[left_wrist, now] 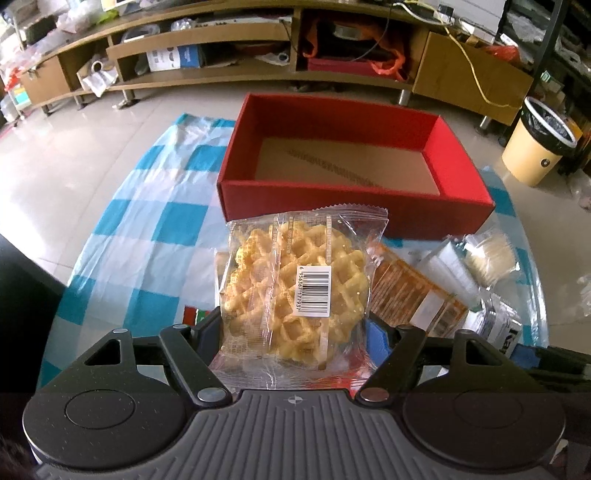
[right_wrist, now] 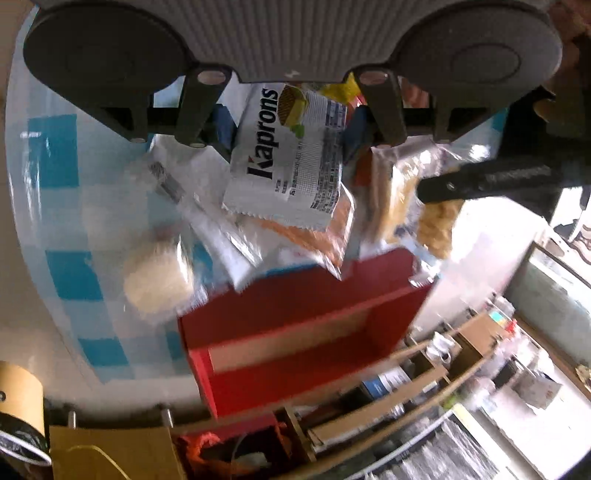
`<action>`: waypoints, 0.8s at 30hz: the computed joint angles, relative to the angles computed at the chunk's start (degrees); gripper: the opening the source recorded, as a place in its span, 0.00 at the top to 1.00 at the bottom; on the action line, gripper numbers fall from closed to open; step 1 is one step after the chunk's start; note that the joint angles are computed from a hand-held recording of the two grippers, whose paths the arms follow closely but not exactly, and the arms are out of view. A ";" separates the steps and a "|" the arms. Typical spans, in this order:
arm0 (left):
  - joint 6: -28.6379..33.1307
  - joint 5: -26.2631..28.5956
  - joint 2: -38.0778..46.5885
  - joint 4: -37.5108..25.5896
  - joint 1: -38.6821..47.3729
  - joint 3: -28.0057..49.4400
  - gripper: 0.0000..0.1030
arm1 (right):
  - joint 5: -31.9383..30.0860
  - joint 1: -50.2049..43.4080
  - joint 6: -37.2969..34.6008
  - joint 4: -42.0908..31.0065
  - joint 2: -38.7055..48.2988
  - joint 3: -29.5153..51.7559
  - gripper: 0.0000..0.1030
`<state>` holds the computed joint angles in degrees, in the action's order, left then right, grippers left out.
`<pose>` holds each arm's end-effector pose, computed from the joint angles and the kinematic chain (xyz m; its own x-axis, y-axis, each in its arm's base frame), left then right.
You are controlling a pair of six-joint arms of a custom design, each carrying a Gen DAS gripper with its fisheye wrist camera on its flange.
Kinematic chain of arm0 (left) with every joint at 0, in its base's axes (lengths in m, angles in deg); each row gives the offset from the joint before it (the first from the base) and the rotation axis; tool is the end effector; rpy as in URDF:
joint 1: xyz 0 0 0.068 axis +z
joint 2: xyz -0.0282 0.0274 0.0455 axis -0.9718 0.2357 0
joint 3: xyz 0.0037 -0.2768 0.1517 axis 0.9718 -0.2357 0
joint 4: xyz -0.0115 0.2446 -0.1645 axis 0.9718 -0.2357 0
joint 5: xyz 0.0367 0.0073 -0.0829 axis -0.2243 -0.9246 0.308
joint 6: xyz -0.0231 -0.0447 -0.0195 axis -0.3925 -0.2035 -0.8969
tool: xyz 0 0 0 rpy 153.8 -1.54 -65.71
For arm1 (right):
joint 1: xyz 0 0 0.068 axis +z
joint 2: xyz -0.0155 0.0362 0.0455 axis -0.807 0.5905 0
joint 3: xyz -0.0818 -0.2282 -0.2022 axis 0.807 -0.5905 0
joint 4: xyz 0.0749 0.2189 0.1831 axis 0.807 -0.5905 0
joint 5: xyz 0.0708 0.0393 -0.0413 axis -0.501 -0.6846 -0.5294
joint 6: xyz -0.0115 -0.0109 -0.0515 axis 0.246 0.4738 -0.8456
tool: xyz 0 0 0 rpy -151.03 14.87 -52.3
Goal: Organize snacks
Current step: 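Carry the waffle pack and Kaprons wafer in both grippers over the red box, then lower both packs into the red box and open both grippers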
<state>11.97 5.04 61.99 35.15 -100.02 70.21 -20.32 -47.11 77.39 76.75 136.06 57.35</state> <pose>0.3065 -0.1246 0.1942 -0.8651 -0.1288 -0.4848 -0.1425 0.9898 -0.0087 0.3191 0.0526 0.1477 -0.8979 0.0326 -0.4391 -0.1818 0.8808 0.4371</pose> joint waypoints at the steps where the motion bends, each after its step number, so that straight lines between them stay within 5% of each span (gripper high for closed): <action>1: 0.07 0.04 0.02 0.20 0.16 0.34 0.22 | -0.32 -0.23 0.07 0.17 0.04 0.50 0.45; 24: 4.25 -2.65 15.51 0.36 4.97 19.12 0.23 | 2.27 1.50 4.15 -0.24 16.13 25.80 0.45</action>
